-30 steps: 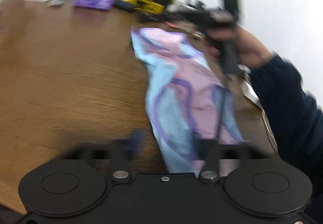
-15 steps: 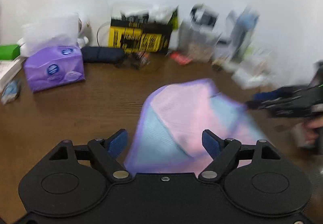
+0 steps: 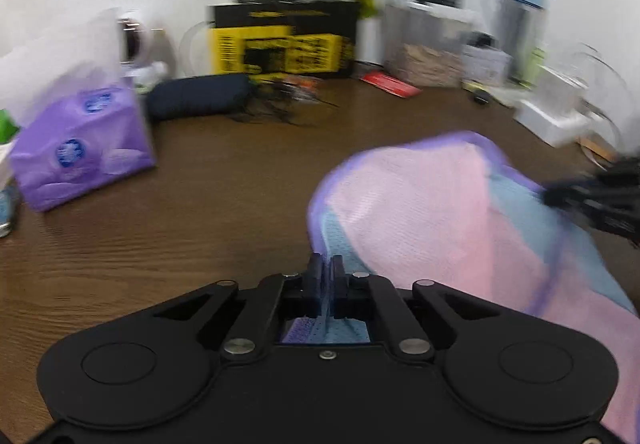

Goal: Fold clothes

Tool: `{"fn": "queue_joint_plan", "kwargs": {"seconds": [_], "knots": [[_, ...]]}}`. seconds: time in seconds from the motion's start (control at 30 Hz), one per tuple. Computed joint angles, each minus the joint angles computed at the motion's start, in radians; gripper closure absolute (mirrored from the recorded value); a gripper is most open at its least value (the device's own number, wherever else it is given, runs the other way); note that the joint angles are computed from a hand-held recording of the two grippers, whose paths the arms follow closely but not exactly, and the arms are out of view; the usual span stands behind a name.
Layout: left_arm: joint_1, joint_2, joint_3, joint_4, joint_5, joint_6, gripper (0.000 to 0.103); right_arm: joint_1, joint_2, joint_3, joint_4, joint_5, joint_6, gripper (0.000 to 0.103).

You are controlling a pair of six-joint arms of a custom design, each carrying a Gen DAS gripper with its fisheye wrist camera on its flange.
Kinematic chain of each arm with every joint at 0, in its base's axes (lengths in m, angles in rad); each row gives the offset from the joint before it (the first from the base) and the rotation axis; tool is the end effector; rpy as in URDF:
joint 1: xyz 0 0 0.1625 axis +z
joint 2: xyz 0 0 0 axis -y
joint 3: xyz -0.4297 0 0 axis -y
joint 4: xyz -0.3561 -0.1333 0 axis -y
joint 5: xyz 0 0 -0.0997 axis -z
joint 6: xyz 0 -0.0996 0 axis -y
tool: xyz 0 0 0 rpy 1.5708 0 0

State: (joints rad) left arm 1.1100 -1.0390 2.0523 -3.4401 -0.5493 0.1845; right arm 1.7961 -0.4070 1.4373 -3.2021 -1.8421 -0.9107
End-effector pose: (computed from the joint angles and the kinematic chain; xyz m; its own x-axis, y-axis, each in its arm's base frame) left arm -0.0317 -0.5547 0.2719 -0.6878 -0.2312 -0.6881 0.4248 0.6404 -0.6399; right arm 0.2635 -0.6725 0.0045 -0.4510 -0.6764 0.5822 -0.8815 0.4396 -0.1721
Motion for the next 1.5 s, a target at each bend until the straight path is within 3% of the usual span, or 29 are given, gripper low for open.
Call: {"fn": "queue_joint_plan", "kwargs": {"seconds": [0.1,0.13,0.17,0.2,0.27,0.33,0.37,0.4,0.47,0.53,0.57,0.67,0.8,0.83,0.87,0.93,1.03,1.1,1.17,1.23,1.27,1.33,1.4,1.43,1.47,1.5], "knots": [[0.016,-0.003,-0.017,-0.002,-0.017,0.0,0.099,-0.004,-0.014,0.029,-0.025,-0.004,0.01,0.098],[0.018,-0.005,-0.025,0.015,-0.023,-0.007,0.097,-0.007,-0.021,0.043,-0.04,0.019,0.001,0.092],[0.017,0.002,-0.033,-0.001,-0.014,0.005,0.092,-0.007,-0.023,0.05,-0.055,0.032,-0.005,0.076],[0.018,0.008,-0.041,-0.013,-0.012,0.02,0.085,-0.004,-0.024,0.051,-0.066,0.042,-0.013,0.069],[0.019,0.021,-0.056,-0.036,-0.008,0.051,0.038,0.004,-0.019,0.04,-0.074,0.078,-0.034,0.052],[0.026,0.024,-0.068,-0.018,-0.044,0.089,0.043,0.013,0.0,-0.001,-0.041,0.082,-0.04,0.05],[0.032,0.025,-0.078,0.005,-0.066,0.106,0.076,0.021,0.025,-0.044,-0.012,0.071,-0.036,0.05],[0.038,0.026,-0.089,0.045,-0.073,0.1,0.093,0.023,0.037,-0.072,0.019,0.066,-0.03,0.05],[0.048,0.027,-0.118,0.089,-0.093,0.095,0.101,0.025,0.074,-0.152,0.111,0.064,-0.011,0.057],[0.057,0.033,-0.15,0.121,-0.099,0.102,0.101,0.026,0.103,-0.212,0.177,0.058,-0.003,0.066],[0.061,0.043,-0.163,0.114,-0.092,0.122,0.101,0.028,0.126,-0.251,0.213,0.046,0.004,0.07],[0.076,0.12,-0.227,-0.047,-0.046,0.26,0.099,0.026,0.17,-0.302,0.176,0.045,0.026,0.072],[0.048,0.061,-0.147,-0.033,-0.051,0.213,0.096,0.035,0.163,-0.262,0.075,0.041,0.053,0.066],[0.031,0.019,-0.095,-0.029,-0.061,0.199,0.086,0.032,0.139,-0.22,0.05,0.07,0.041,0.056],[0.022,-0.009,-0.06,-0.025,-0.068,0.184,0.063,0.033,0.083,-0.135,0.024,0.091,0.003,0.041],[-0.022,-0.094,0.074,-0.017,-0.075,0.095,0.032,0.023,-0.001,-0.01,-0.006,0.132,-0.025,0.036],[-0.065,-0.181,0.197,0.054,-0.114,-0.031,0.032,0.002,-0.135,0.175,0.032,0.149,-0.025,0.036],[-0.076,-0.202,0.242,0.103,-0.162,-0.094,0.042,-0.014,-0.194,0.29,0.037,0.14,-0.042,0.039],[-0.077,-0.185,0.243,0.131,-0.15,-0.115,0.096,-0.018,-0.202,0.339,0.011,0.122,-0.045,0.062],[-0.094,-0.142,0.244,0.067,-0.052,-0.084,0.096,-0.021,-0.201,0.357,0.003,0.124,-0.03,0.078],[-0.099,-0.133,0.244,0.053,-0.022,-0.081,0.097,-0.021,-0.2,0.372,-0.03,0.124,-0.034,0.097],[-0.125,-0.11,0.264,-0.047,0.085,-0.073,0.096,-0.015,-0.195,0.381,-0.083,0.09,-0.043,0.097],[-0.162,-0.15,0.312,-0.021,0.116,-0.152,0.087,-0.023,-0.203,0.415,-0.166,0.089,-0.032,0.094],[-0.186,-0.194,0.348,0.022,0.097,-0.2,0.069,-0.029,-0.226,0.448,-0.177,0.117,-0.042,0.091],[-0.201,-0.218,0.373,0.027,0.075,-0.21,0.051,-0.036,-0.249,0.48,-0.187,0.146,-0.053,0.081],[-0.238,-0.259,0.429,0.015,0.025,-0.211,0.047,-0.042,-0.276,0.515,-0.193,0.188,-0.071,0.074]]}}
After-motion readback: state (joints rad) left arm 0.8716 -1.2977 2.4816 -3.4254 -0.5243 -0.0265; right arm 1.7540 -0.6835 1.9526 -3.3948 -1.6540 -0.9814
